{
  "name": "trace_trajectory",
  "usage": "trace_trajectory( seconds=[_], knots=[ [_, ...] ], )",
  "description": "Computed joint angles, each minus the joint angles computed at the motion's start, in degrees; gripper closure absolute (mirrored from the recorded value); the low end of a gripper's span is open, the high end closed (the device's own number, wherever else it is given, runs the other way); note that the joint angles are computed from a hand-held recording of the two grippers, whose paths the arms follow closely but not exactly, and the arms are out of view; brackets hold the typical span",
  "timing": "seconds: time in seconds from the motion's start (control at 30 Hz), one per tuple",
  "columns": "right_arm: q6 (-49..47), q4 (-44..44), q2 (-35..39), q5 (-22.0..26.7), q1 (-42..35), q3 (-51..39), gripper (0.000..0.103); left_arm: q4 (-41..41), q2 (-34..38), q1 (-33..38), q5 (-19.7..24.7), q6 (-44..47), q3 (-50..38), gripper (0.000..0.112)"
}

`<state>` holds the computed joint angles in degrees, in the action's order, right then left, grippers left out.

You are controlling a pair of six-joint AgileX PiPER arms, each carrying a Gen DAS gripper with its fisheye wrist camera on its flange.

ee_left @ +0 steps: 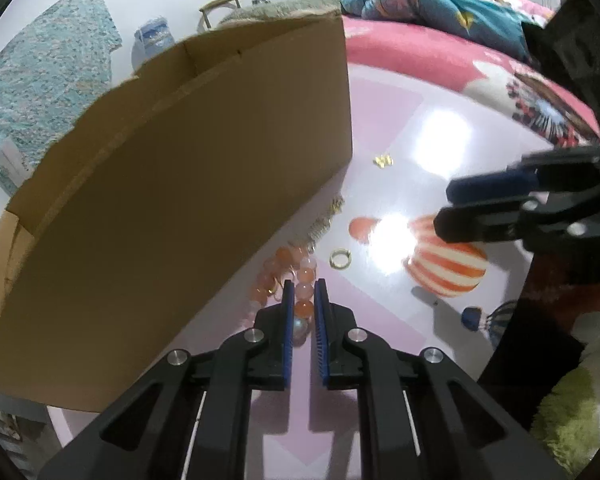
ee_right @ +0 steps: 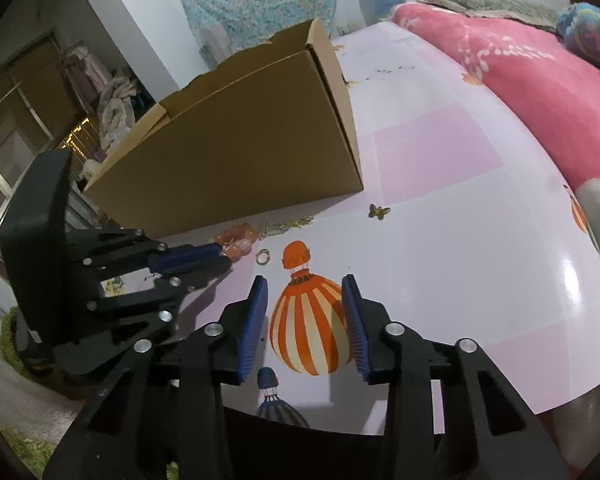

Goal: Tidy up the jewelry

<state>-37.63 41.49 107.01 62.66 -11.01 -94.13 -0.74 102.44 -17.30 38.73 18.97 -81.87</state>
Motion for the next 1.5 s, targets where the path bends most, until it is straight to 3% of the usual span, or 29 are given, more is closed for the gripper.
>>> trace_trajectory(
  seconds=[0.13,0.43,0.67,0.87,1.07,1.17,1.5],
  knots=[
    [-1.21,0.86,-0.68,-0.03,-0.91,1.0,0.068,0.95,-3.21,0.73,0.78,-3.33,-0.4,0.103],
    [-1.74,0.17,-2.14,0.41,-1.47,2.15,0.068,11.14,-8.4,4.64,3.44,-16.37,4.13,0.103],
    [0.18,-1.93,-3.34,-0.89,-0.96,2.34,0.068,9.08,-9.05,8.75,2.86,-19.21,7.36,0.102],
    [2.28,-6.0,-1.35,-4.57,0.69,-1.53,0.069,4.02,-10.86,9.2,-0.18,-14.74,9.13,0.102],
    [3.05,-11.19,5.26,-4.87,3.41,-10.04,0.081,-3.89,-10.28,8.12,-0.73,-9.1,9.18,0.102],
    [2.37,-13.01,7.92,-4.06,4.24,-12.96,0.082,-5.85,-9.69,7.0,-1.0,-6.98,9.54,0.102],
    [-0.73,-17.4,8.57,-6.65,6.44,-12.34,0.085,-7.84,-7.37,6.86,-1.29,-4.61,8.52,0.102]
  ],
)
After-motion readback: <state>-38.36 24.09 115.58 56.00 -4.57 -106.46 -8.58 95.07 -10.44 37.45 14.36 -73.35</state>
